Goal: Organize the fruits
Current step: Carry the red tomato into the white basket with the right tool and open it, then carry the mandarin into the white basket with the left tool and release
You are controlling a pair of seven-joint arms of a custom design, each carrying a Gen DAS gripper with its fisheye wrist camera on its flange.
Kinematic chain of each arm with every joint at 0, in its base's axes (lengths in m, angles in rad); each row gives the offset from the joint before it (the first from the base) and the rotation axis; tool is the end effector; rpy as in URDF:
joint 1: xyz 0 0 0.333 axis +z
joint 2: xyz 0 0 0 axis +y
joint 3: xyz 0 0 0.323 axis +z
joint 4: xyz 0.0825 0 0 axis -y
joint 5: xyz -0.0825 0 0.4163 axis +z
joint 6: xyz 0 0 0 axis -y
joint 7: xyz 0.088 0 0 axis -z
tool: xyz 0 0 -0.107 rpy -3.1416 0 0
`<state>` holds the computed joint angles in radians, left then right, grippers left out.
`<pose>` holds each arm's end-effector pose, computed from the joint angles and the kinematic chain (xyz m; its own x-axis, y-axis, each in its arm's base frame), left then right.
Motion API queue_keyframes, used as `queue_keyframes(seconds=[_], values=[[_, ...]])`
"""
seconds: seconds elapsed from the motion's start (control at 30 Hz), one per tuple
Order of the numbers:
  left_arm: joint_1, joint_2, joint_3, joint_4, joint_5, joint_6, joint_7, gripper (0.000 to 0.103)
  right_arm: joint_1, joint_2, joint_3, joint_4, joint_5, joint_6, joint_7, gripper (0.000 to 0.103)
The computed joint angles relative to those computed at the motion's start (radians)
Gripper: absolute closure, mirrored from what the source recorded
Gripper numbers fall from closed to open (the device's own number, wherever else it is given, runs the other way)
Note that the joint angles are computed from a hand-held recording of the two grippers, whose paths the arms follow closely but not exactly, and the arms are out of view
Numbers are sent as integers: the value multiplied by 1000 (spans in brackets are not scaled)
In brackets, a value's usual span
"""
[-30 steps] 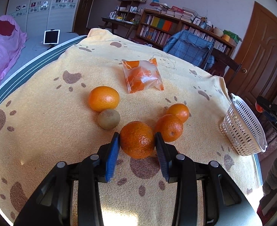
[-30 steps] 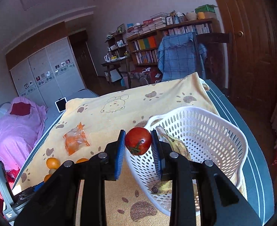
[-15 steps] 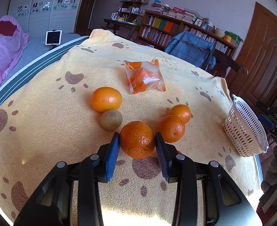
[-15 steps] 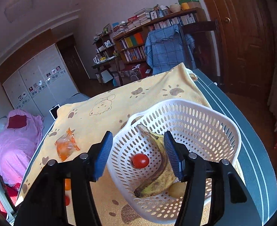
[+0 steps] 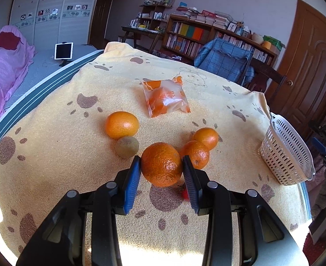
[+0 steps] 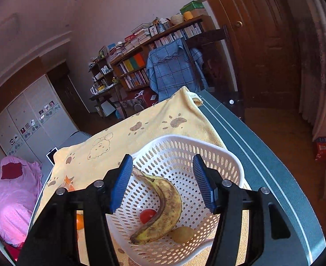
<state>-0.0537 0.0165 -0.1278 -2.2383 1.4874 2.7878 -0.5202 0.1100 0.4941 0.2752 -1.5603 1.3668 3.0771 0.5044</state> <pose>0.5489 -0.1467 0.3759 0.4403 -0.8629 0.2482 -0.4791 -0.4596 -0.7478 0.7244 0.1701 0.4206 0.2364 -0.8807 -0.4103 -0.5687 0.2170 -0.7934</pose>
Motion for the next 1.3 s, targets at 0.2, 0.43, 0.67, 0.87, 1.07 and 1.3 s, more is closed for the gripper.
queue_keyframes(seconds=[0.2,0.43,0.67,0.87,1.07,1.3], values=[[-19,15,-13,59,-25,15,59,64,3,4,-1,-1,-17,19,25,43],[-57,111,-12,218,-43,48,180,64,0,15,4,6,-33,45,48,43],[-107,269,11,407,-204,128,417,64,-27,23,36,13,-5,85,55,43],[-145,371,30,532,-350,145,605,64,-40,24,41,19,44,86,32,42],[-178,439,59,602,-470,160,727,63,-35,24,34,22,62,86,25,42],[-247,407,158,566,-427,172,639,48,-21,22,19,19,74,78,23,42]])
